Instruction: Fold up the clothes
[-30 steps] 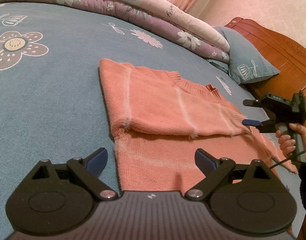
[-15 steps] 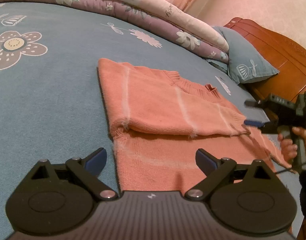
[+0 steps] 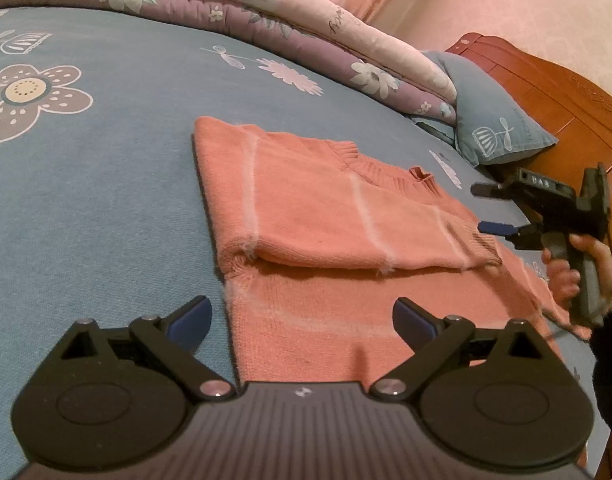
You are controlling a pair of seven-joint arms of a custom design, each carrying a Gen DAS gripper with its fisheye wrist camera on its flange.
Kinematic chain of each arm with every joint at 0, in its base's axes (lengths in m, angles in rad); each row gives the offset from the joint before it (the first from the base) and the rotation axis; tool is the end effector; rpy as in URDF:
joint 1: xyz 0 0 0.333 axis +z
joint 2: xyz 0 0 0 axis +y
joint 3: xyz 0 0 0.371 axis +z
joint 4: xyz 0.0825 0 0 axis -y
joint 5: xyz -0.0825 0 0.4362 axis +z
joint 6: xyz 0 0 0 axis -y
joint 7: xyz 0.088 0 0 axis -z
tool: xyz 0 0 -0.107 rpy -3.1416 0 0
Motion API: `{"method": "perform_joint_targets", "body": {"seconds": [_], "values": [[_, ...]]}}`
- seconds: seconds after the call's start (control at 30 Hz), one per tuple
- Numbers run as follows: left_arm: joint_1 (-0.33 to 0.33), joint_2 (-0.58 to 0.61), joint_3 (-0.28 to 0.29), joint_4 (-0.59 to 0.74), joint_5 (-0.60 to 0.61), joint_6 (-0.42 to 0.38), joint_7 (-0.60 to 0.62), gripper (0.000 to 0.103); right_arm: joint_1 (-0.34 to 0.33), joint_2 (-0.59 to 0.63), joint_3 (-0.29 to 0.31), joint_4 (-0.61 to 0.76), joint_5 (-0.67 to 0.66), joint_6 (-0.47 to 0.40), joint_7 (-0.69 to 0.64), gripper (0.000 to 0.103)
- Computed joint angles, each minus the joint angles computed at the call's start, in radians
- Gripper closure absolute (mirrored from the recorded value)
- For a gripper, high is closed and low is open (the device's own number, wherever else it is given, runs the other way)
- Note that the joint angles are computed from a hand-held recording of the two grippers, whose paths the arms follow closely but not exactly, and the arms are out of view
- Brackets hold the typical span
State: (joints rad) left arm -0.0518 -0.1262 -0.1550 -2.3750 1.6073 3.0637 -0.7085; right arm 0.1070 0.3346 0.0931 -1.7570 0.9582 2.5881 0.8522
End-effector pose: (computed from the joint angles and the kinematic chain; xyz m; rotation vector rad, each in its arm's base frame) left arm 0.4860 -0.1843 0.4263 -2.1759 1.2991 -1.1016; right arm 0.7330 0.1255 0.4523 -1.7784 1.4694 -0.0323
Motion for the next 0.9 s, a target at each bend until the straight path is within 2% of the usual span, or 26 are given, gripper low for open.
{"method": "perform_joint_targets", "body": {"seconds": [0.07,0.1,0.17,0.2,0.27,0.37,0.53,0.63,0.67,0.73,0.83,0.9], "values": [[0.000,-0.001,0.000,-0.002,-0.007,0.000,0.008,0.006,0.044,-0.009,-0.037,-0.026,-0.128,0.055,0.057,0.022],[0.000,-0.002,0.000,-0.003,-0.012,0.000,0.012,0.006,0.074,-0.008,-0.066,-0.038,-0.207,0.108,0.119,0.022],[0.001,-0.003,-0.001,-0.004,-0.021,0.000,0.022,0.006,0.084,-0.018,-0.070,-0.062,-0.241,0.189,0.175,0.022],[0.002,-0.002,-0.001,-0.004,-0.026,-0.001,0.029,0.006,0.057,-0.022,-0.043,-0.061,-0.199,0.184,0.149,0.022],[0.003,-0.001,-0.002,-0.004,-0.036,-0.001,0.043,0.006,-0.002,-0.034,0.010,-0.058,-0.081,0.105,0.064,0.021],[0.006,-0.001,-0.003,-0.005,-0.045,0.000,0.056,0.006,0.002,-0.040,0.004,-0.066,-0.068,0.031,0.045,0.020],[0.008,-0.002,-0.005,-0.006,-0.043,0.002,0.056,0.006,0.034,-0.072,-0.012,-0.114,-0.065,0.105,0.095,0.019],[0.007,-0.002,-0.007,-0.008,-0.071,-0.005,0.089,0.005,0.032,-0.101,0.002,-0.131,-0.047,0.059,0.008,0.016],[0.007,-0.003,-0.008,-0.009,-0.078,-0.006,0.098,0.005,0.044,-0.104,-0.004,-0.135,-0.075,0.058,0.008,0.016],[0.009,-0.004,-0.010,-0.011,-0.087,-0.005,0.106,0.005,0.065,-0.092,-0.028,-0.128,-0.139,0.057,0.090,0.016],[0.013,-0.005,-0.011,-0.010,-0.073,0.000,0.090,0.005,0.049,-0.102,-0.017,-0.137,-0.034,0.085,0.148,0.015],[0.014,-0.004,-0.011,-0.009,-0.066,0.002,0.083,0.005,0.035,-0.112,-0.001,-0.139,0.036,0.072,0.099,0.014]]}}
